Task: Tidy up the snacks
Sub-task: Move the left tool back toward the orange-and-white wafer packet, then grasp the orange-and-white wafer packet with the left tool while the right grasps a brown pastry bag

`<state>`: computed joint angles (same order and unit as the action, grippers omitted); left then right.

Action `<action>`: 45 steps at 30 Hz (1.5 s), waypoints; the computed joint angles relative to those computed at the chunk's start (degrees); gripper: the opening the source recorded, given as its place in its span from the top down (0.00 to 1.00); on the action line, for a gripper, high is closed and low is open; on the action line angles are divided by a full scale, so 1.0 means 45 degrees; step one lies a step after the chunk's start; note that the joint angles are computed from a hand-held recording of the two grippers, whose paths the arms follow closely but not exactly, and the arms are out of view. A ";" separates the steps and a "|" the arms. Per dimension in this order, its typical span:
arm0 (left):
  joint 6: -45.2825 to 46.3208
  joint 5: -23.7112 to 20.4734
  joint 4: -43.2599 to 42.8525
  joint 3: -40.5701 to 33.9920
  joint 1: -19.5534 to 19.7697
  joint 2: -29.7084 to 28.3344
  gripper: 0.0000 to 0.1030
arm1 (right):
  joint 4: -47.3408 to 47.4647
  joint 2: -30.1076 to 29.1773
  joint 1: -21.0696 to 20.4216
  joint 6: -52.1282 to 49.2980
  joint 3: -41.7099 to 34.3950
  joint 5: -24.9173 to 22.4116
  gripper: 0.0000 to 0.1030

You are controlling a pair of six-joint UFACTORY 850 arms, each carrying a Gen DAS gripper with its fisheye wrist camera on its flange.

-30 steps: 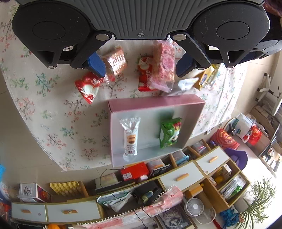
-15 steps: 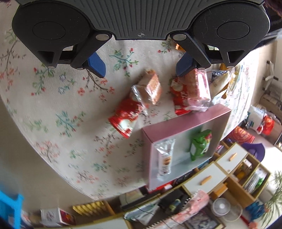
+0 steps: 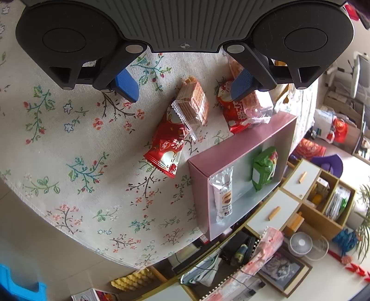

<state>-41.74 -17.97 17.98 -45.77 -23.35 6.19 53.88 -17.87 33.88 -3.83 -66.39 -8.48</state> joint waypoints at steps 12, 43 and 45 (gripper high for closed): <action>0.0772 0.0335 0.0082 0.0107 -0.0462 -0.0205 0.32 | 0.2578 -0.0204 0.0104 -0.2617 -0.0040 0.0524 0.33; -0.2030 -0.0275 0.4084 0.0126 -0.1257 -0.0261 0.55 | 0.6524 -0.0048 0.0189 -0.6762 0.0161 0.0546 0.79; -0.2055 -0.0406 0.4097 0.0072 -0.1284 -0.0284 0.56 | 0.6876 0.0014 0.0206 -0.7177 0.0226 0.0567 0.79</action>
